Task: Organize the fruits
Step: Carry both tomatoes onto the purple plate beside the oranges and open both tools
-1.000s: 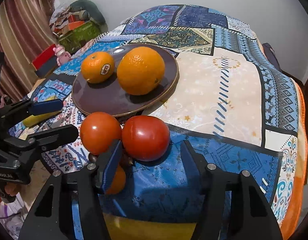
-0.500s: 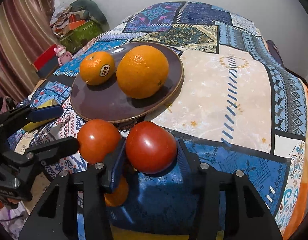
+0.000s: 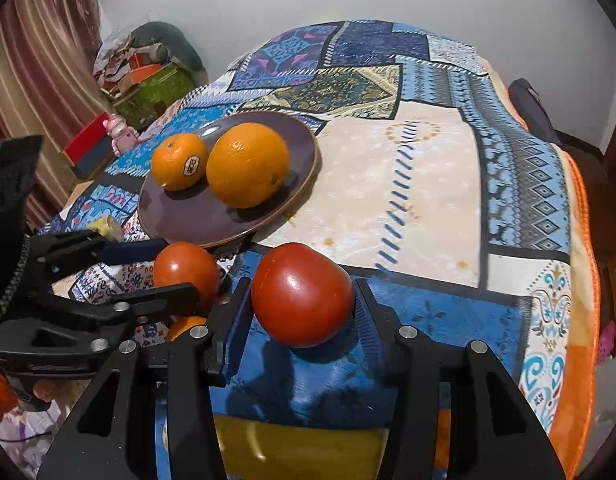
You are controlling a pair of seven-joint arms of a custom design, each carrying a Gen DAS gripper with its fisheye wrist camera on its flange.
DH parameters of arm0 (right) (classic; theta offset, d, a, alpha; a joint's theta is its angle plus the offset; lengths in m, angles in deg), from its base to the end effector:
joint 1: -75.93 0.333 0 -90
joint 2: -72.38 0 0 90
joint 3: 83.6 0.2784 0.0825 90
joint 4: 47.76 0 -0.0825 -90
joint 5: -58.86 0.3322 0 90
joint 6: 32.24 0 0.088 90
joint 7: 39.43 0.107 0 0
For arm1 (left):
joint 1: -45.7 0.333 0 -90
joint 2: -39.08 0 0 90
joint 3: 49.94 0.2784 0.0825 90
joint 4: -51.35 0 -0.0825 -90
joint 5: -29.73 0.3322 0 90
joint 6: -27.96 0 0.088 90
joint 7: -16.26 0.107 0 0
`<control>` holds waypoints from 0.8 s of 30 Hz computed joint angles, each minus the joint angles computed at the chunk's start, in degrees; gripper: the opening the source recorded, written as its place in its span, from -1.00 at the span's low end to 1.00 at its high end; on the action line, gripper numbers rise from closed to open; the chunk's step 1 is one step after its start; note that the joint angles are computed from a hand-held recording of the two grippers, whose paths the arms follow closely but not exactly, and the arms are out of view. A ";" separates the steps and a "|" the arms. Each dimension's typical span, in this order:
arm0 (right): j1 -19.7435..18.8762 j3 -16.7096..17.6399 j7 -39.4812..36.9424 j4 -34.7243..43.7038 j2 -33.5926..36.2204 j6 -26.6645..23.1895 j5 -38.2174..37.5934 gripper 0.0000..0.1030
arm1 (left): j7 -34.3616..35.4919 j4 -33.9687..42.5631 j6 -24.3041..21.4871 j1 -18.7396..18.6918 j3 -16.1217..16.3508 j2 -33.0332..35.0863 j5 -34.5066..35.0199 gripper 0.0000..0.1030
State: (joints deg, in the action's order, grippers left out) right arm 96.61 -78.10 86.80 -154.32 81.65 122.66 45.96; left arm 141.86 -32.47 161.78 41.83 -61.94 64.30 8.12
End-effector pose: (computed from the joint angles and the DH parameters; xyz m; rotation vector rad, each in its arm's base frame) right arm 0.5334 0.2671 0.4961 -1.7485 1.7695 -0.3951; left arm 0.6380 -0.1620 0.4657 -1.2804 2.6001 -0.8675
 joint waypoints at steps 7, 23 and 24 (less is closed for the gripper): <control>-0.40 0.02 -0.06 -1.90 -0.97 1.63 0.59 -0.11 | -0.76 -1.76 2.71 -1.15 0.25 -0.44 1.92 -0.05; 0.61 0.10 -0.24 4.01 2.20 0.33 -1.15 -0.11 | 1.38 -1.69 5.44 1.32 0.45 -2.42 -2.09 -0.06; 0.69 0.14 -0.49 4.65 2.60 0.24 -1.09 -0.11 | 1.04 -1.16 5.48 1.38 0.60 -2.10 -1.92 -0.06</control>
